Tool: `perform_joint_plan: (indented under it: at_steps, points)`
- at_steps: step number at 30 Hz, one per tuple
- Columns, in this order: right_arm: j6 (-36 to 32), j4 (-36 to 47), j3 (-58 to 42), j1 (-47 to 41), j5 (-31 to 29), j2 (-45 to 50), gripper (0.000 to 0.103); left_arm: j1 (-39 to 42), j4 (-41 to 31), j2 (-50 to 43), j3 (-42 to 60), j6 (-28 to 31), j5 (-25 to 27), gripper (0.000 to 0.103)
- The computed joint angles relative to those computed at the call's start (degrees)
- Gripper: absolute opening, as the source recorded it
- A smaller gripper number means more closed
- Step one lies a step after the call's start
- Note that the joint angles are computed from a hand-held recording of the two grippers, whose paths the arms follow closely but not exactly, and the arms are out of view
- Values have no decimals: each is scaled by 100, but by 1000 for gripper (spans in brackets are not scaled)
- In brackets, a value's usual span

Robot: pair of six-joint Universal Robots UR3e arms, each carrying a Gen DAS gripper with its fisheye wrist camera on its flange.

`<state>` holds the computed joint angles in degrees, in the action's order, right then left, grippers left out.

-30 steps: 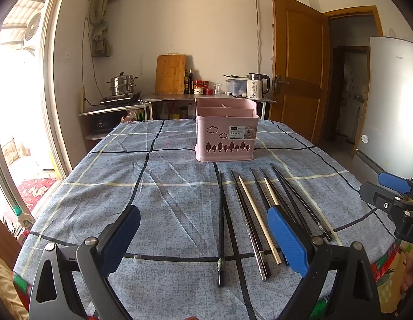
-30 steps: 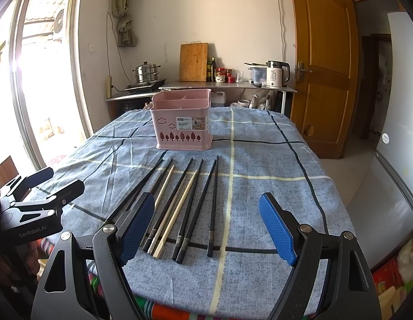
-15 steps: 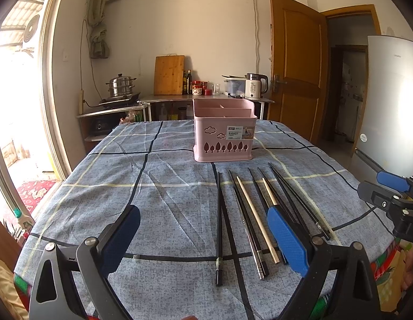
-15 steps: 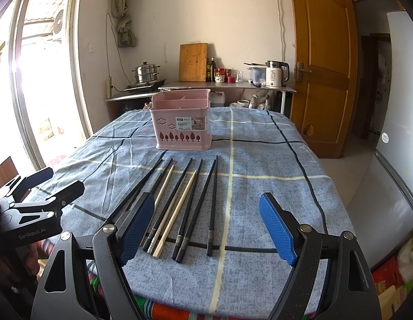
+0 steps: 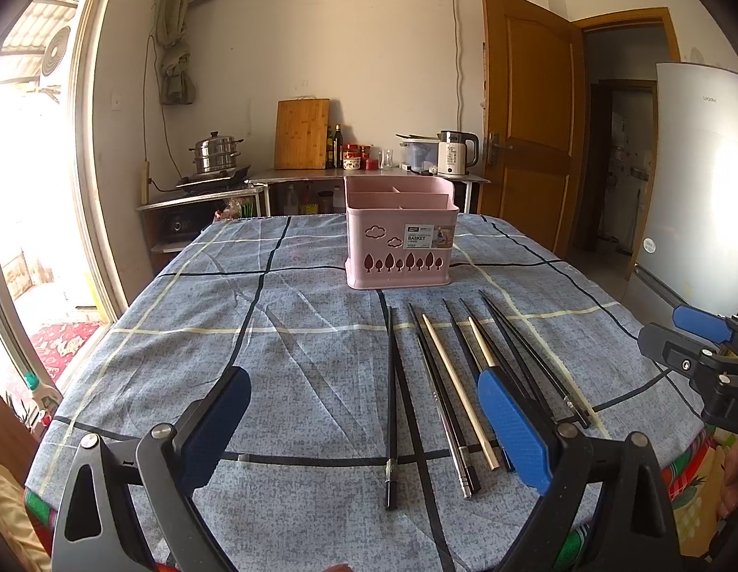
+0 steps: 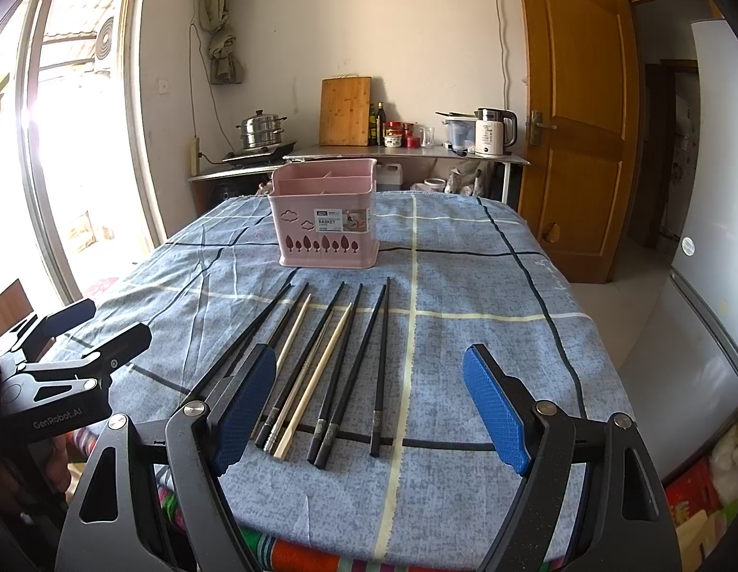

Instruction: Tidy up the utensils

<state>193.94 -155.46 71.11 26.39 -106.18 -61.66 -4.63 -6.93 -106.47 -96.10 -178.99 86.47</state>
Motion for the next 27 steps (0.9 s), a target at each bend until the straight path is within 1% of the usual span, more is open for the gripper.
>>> perform_joint_plan:
  at_steps: [10, 16, 19, 25, 27]
  points:
    - [18, 1, 15, -7, 16, -3, 81, 35, -33, 14, -21, 26, -40, 97]
    - [42, 17, -3, -29, 58, 40, 81, 6, -81, -136, 121, 50, -12, 97]
    - [40, 26, -62, -63, 97, 112, 81, 35, -124, -211, 197, 57, -79, 97]
    - [-6, 231, -366, -175, 229, 329, 81, 145, -588, -626, 799, 102, -401, 97]
    - [-36, 355, -579, -238, 294, 469, 81, 111, -830, -907, 1204, 197, -315, 97]
